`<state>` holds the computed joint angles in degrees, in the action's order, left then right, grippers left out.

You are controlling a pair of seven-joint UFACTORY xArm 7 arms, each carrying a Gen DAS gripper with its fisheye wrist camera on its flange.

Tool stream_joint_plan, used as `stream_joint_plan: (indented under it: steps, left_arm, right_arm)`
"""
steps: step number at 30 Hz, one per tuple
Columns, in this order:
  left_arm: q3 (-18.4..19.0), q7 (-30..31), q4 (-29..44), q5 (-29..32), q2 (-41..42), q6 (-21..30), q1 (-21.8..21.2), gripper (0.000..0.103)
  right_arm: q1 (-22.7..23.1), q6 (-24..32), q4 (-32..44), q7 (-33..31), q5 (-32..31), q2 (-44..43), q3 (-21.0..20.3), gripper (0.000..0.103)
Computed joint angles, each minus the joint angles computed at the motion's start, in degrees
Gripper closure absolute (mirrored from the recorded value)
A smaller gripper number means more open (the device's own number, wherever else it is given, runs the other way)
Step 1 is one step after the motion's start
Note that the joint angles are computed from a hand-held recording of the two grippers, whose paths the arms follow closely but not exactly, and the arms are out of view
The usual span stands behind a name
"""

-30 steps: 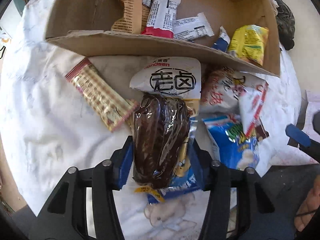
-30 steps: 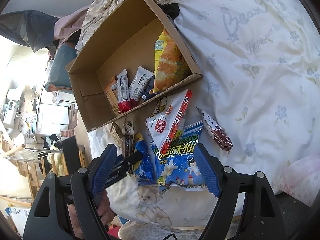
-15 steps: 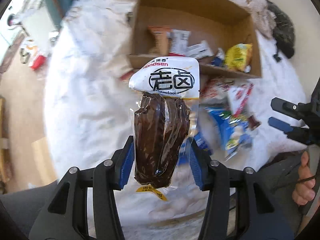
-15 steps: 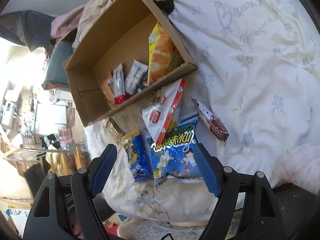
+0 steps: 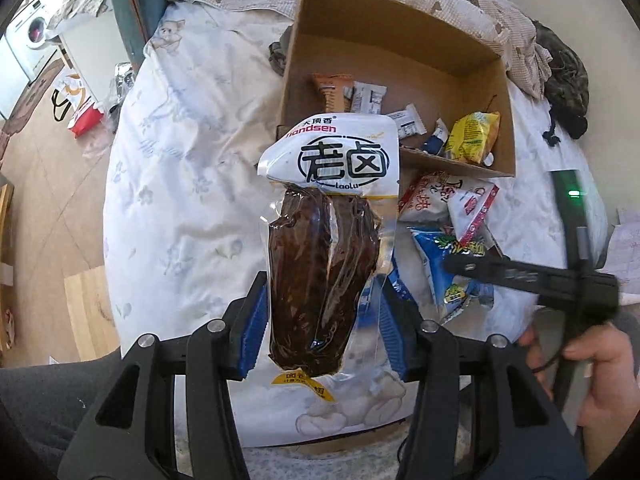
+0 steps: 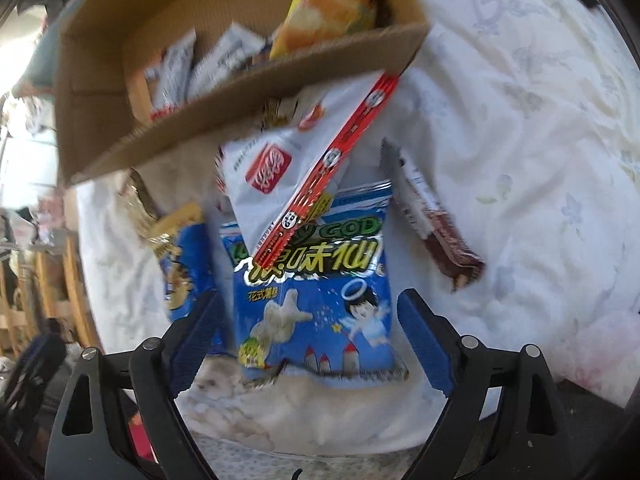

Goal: Organize snacks
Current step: 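Grasp the brown braised-meat pack with the left tool while the right tool grasps the blue chip bag, then carry both bags over the box and open both tools to drop them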

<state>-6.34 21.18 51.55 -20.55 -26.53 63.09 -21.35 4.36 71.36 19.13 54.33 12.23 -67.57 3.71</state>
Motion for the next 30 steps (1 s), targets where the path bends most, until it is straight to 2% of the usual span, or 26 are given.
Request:
stream_joint_plan:
  steps: [5,11,13,16,25,30]
  left_arm:
    - [-0.1,0.3,0.5,-1.0,0.6,0.2,-0.3,0.056]
    - [-0.3,-1.0,0.6,-0.7,1.4,-0.3,-0.1,0.056]
    - [-0.5,-1.2,0.2,-0.2,1.4,-1.0,0.1,0.056]
    - [-0.7,-2.1,0.0,0.9,1.6,-1.8,0.4,0.056]
    - [-1.0,-3.6,-1.2,3.0,1.5,-2.9,0.6,0.056]
    - [-1.1,-4.2,-2.1,4.2,0.9,-4.0,0.7,0.056]
  right_arm:
    - [1.5,-1.7,-0.4,-1.3,1.8,5.0,-0.7,0.012]
    - [1.6,-3.7,-0.6,-1.6,0.1,7.5,0.8,0.013]
    - [2.2,-3.3,0.2,-1.8,-0.8,8.7,1.7,0.027]
    - [3.5,-2.8,0.5,-2.0,-0.8,7.4,2.0,0.036]
    - [7.0,0.2,-0.1,-0.2,2.6,-0.9,2.6,0.037]
    - [10.2,0.8,-2.4,3.7,7.3,-7.7,4.6,0.037]
